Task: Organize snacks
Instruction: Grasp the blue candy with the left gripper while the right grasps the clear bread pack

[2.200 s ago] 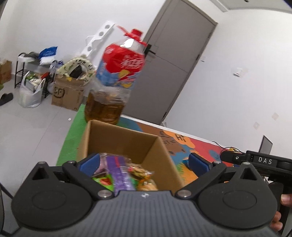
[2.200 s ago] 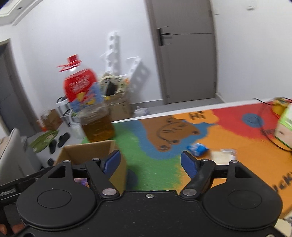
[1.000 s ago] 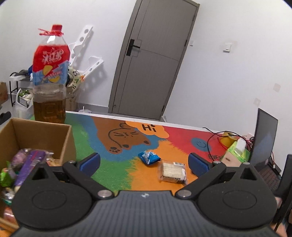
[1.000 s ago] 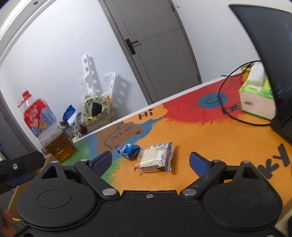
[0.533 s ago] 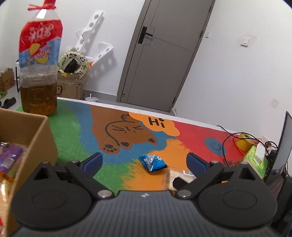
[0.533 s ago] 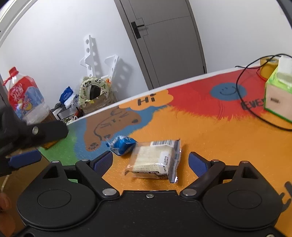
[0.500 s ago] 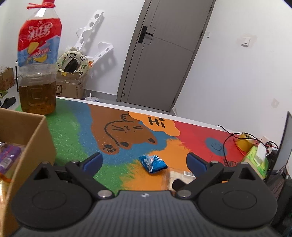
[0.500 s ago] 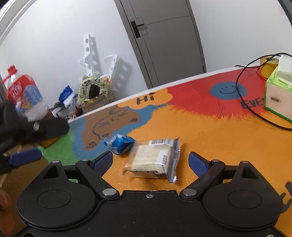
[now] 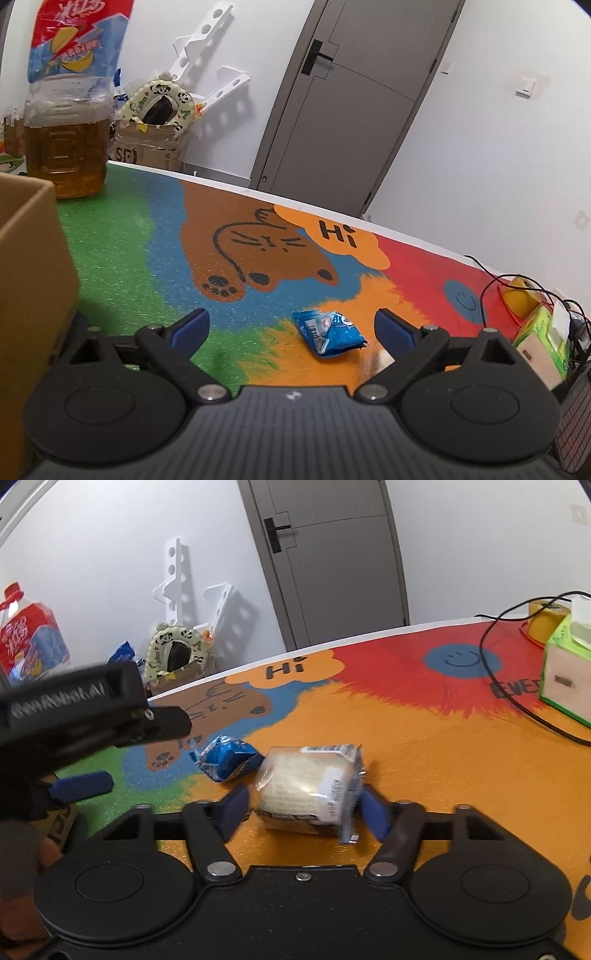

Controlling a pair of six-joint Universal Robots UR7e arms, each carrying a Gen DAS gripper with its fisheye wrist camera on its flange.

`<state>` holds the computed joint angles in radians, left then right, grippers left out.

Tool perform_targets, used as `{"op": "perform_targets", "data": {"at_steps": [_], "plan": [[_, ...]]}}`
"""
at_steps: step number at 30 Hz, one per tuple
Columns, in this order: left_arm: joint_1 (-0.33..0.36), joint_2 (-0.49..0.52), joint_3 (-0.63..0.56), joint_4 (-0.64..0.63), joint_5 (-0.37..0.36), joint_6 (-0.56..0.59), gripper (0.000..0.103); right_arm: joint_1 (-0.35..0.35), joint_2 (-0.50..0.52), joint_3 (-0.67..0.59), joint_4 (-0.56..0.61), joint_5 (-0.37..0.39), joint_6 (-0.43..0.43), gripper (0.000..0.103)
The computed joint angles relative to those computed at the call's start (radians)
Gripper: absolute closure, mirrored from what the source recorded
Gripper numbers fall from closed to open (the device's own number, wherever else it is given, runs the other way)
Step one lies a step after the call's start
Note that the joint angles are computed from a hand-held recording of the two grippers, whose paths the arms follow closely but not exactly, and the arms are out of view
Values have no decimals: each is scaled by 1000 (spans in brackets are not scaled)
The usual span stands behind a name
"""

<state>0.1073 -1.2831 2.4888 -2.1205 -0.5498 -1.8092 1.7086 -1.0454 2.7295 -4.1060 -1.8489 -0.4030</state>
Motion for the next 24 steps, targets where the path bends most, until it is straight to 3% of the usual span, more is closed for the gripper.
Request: {"op": "perform_targets", "data": {"at_steps": [10, 13, 16, 17, 18, 21, 24], "plan": [[67, 145, -14, -223, 28, 138, 12, -31, -32, 7, -23, -29, 12, 46], [80, 167, -15, -225, 35, 134, 23, -39, -29, 3, -36, -36, 16, 46], [76, 178, -25, -156, 59, 94, 50, -48, -22, -6, -40, -28, 19, 46], [77, 176, -34, -115, 57, 71, 65, -48, -20, -5, -44, -28, 19, 46], [75, 173, -39, -82, 56, 52, 73, -46, -17, -5, -49, -30, 17, 47], [63, 159, -18, -114, 48, 61, 75, -48, -16, 0, -55, -17, 15, 50], [40, 136, -12, -66, 31, 15, 76, -50, -24, 3, -48, -1, 22, 51]]}}
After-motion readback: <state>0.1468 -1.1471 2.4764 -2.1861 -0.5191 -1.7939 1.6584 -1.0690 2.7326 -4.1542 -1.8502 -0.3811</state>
